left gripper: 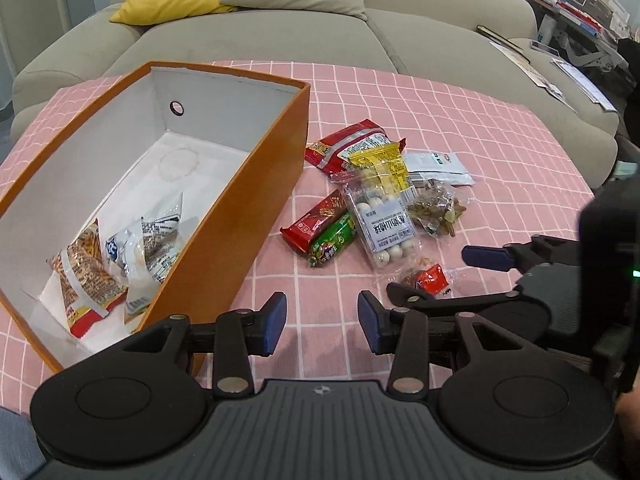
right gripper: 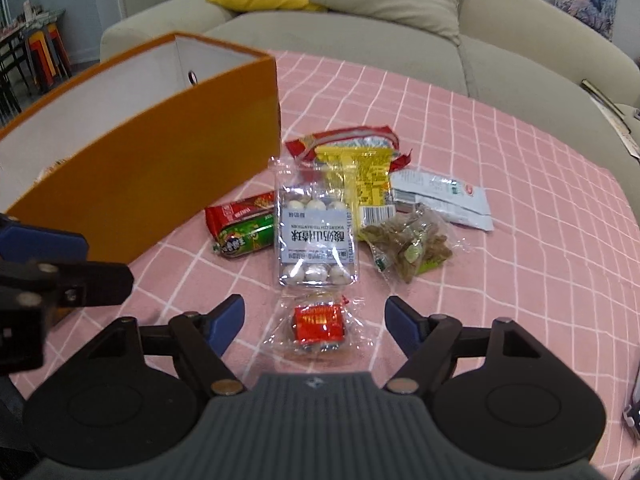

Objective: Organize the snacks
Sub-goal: 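Grasp the red-wrapped sweet with the right tool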

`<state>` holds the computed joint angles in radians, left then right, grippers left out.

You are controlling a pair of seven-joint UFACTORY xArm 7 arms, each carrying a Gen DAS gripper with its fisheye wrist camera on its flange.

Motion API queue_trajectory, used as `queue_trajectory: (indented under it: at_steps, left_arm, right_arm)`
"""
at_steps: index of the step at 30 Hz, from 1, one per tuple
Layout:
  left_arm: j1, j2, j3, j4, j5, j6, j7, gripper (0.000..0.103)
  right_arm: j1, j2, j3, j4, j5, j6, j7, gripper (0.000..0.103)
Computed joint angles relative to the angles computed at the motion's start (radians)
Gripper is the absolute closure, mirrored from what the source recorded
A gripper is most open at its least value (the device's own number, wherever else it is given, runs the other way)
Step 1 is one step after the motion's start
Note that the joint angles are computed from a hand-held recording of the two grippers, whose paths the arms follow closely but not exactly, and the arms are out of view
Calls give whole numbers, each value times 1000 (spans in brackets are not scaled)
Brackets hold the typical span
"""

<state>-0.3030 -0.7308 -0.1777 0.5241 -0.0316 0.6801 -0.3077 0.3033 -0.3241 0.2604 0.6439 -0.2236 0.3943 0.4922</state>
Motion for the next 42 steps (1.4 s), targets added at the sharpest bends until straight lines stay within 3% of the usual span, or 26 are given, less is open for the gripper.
queue_trajectory:
  at_steps: [4,11,18,27,31,34,42]
  left_arm:
    - [0,28,2,12,0,1,2,54]
    - [-14,80,3,23,-10,-11,13,54]
    - [-38,135,4,36,-30,-61,29,54]
    - [-78,236,17,70,-94,-147,31,43]
    - [-89,278,18,87,-109,-180,43,35]
    - [-99,324,29,113,-137,-172,48,34]
    - [-105,374,32,134,-210,-150,26,34]
  right_arm:
    - [15,25,-20,13,30,35,-35,42]
    - [41,-22,-64,-46,131,35,-103,47]
    - [53,-67,-94,-87,214,26,-169,61]
    - [-42,-190,-66,-142,164,74,-99,62]
    - [-90,-186,-64,-133,129,76,-72,62]
    - [-119,-159,-66,-120,104,72,-57,62]
    - [-91,-87,-94,-113,117,-14,-112,62]
